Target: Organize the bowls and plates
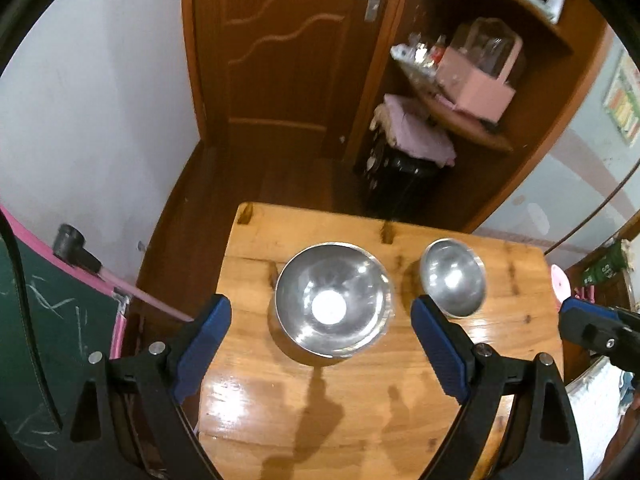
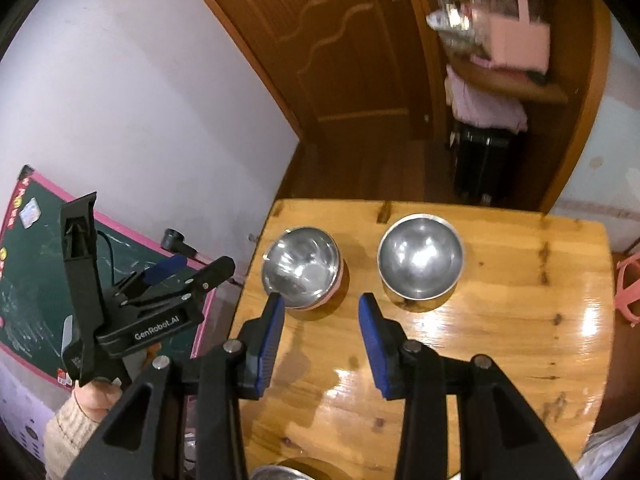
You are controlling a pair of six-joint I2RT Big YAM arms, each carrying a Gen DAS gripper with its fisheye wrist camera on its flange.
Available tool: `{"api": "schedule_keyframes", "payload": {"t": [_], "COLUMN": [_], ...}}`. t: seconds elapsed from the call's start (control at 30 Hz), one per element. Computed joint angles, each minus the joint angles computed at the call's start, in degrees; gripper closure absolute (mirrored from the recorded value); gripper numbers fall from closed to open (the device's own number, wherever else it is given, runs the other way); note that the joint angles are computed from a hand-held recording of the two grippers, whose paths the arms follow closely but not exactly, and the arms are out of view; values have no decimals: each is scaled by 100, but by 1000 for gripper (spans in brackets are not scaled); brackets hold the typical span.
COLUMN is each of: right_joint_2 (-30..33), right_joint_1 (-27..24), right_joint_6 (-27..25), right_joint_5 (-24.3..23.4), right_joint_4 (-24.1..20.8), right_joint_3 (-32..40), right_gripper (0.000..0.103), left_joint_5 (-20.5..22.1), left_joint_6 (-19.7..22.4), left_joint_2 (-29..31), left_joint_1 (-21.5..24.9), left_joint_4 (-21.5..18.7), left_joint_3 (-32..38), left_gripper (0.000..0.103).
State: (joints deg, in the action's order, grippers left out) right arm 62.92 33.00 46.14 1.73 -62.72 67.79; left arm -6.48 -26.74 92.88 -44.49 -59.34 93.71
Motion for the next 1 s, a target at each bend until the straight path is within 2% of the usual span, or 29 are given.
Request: {"api": "schedule_keyframes", "payload": {"t": [0.3, 0.4, 0.5, 0.6, 0.7, 0.77, 0.83, 0.87, 0.9, 0.93, 0.97, 1.0], "right_joint_2": [1012, 1281, 1510, 1742, 1970, 2125, 2234, 2266, 2289, 2303, 2300, 2293], "right_joint_1": [-399, -433, -440, -462, -492, -498, -489, -475, -469, -476, -486, -488], "right_joint_6": [-171, -164, -165, -181, -131, -141, -115, -111, -126, -154, -142, -116], "right_joint_5": [-687, -800, -854, -833, -872, -876, -873, -847, -852, -947, -1016, -1023], "right_joint_4": [580, 717, 819, 879, 960, 981, 978, 979, 979, 1000, 1027, 1025], "right_joint_3": [-239, -243, -224, -155, -98, -45, -15, -9, -4, -14, -29, -38], "right_gripper": [64, 64, 64, 64, 64, 64, 65, 67, 77, 81, 90, 92], "left_joint_5": [566, 858, 979, 1179, 1379, 1490, 1632, 1684, 1716, 1718, 1719, 1763], "left_joint_6": [-143, -247, -252, -221, -328, -328, -270, -247, -232, -228, -219, -198], "left_joint_2": [608, 704, 810, 942, 1037, 1082, 1162, 1193, 1217, 1226, 1235, 1252], "left_joint_1": [452, 578, 645, 707, 749, 769, 786, 788, 788, 787, 789, 797], "left_joint_4": [467, 623, 710, 782, 860, 904, 860, 827, 796, 780, 767, 727], "left_joint_3": [-266, -395, -467, -468, -467, -462, -410, -385, -367, -359, -357, -340], "left_gripper": [13, 14, 17, 29, 32, 44, 63, 65, 67, 73, 77, 87]}}
